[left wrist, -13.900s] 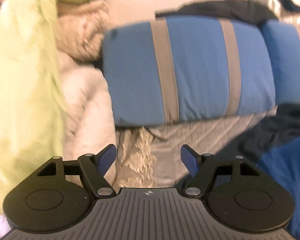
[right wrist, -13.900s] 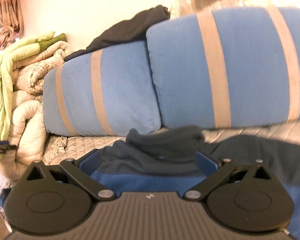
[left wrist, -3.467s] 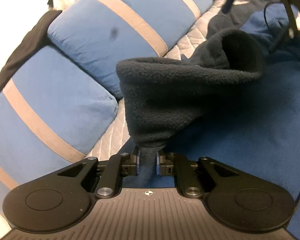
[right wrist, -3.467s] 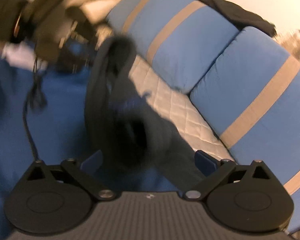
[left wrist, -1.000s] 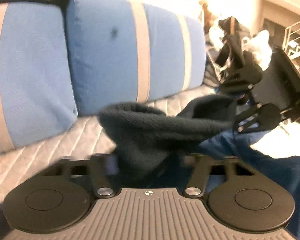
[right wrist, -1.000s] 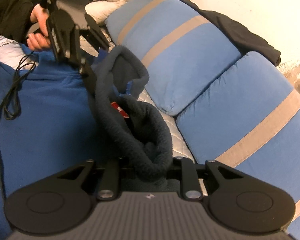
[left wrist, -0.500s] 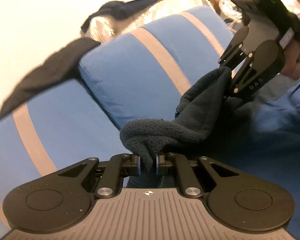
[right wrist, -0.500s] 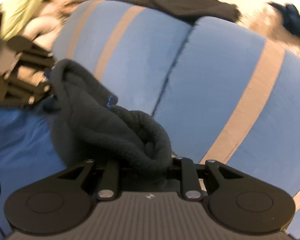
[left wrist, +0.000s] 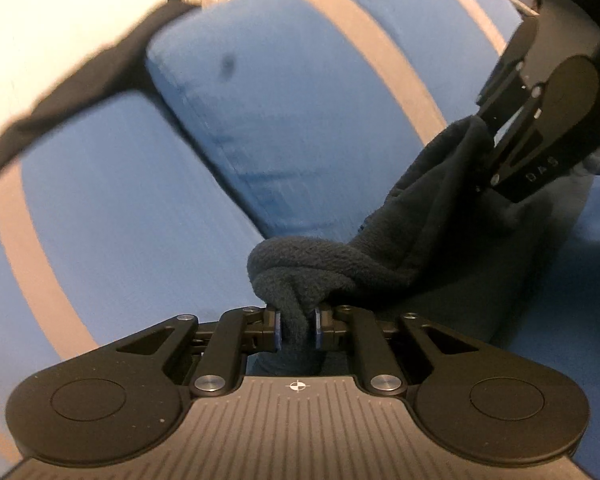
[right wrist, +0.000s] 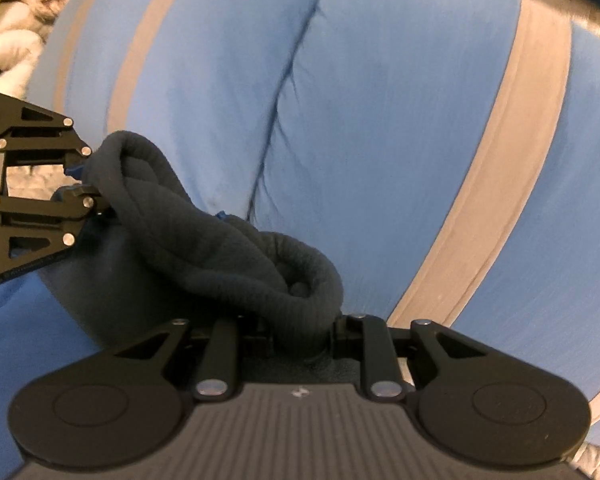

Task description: Fold clothes

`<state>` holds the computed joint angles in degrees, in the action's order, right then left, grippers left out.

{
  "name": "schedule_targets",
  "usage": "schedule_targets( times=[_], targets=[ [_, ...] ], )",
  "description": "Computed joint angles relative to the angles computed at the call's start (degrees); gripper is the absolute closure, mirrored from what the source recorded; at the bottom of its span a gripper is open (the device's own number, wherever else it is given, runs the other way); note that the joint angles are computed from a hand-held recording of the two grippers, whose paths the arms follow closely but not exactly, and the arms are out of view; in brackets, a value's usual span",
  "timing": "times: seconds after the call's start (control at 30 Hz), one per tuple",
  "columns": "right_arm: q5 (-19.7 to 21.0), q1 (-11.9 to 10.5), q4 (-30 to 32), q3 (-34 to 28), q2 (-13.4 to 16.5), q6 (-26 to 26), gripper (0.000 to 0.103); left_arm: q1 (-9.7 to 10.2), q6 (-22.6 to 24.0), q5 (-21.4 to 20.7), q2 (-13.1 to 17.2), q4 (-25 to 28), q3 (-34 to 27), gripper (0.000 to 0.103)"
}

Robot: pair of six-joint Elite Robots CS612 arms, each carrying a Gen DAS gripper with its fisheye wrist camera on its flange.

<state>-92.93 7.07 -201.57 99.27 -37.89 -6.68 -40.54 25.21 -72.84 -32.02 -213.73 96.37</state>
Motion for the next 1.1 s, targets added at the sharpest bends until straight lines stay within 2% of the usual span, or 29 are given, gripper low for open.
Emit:
schedule_targets(
  times=[0.07,0.1,0.13,0.17,0.2,0.23,0.3,0.43,0.57,0.7,0.83,1.1],
  targets=[
    [-0.2,-0.1,0.9,-0.7,0.7,1.4,0.079,0.36,-2.6,-0.9,-0.2,3.0,-0.4,0.082],
    [-0.6,-0.1,1.4,-1.1,1.1,2.2,0.075,0.43,-3.6,-0.8,-0.3,4.9,-0.4,0.075],
    [-1.5,0.0,1.9,-1.5,1.4,3.1,0.053,0.41,-4.4,-0.1,-0.4,6.0,-0.5,0.056],
    [-2.5,0.0,2.4,-1.9,1.7,4.0,0.049,0.27,-5.0,1.5,-0.3,6.3,-0.6,0.042],
    [-3.3,0.0,2.5,-2.2,1.9,5.0,0.034,0.13,-5.6,3.1,-0.3,6.6,-0.6,0.02],
    [-3.8,-0.1,2.2,-2.4,2.0,6.4,0.015,0.27,-6.8,3.4,-0.4,6.9,-0.5,0.018],
    [-4.3,-0.4,1.2,-2.5,2.2,8.9,0.0,1.17,-10.3,1.2,-1.2,7.1,0.2,0.018],
    [-3.1,-1.1,-0.3,-0.9,1.0,9.5,0.0,3.98,-19.3,-5.6,-4.0,8.4,2.5,0.018],
    [-2.9,-1.6,-2.2,1.6,-0.8,7.5,0.0,6.87,-23.7,-9.8,-6.5,9.4,4.7,0.018],
    [-1.7,-2.8,-4.9,5.2,-2.6,7.1,0.0,9.43,-24.7,-9.1,-8.1,9.7,6.7,0.018],
    [-0.9,-3.8,-7.1,8.0,-3.8,6.7,0.0,11.97,-26.0,-12.3,-8.4,10.1,7.8,0.018],
    [-0.5,-4.6,-10.9,10.8,-4.2,7.0,0.0,13.28,-21.7,-14.5,-5.4,11.8,5.7,0.018]
  ],
)
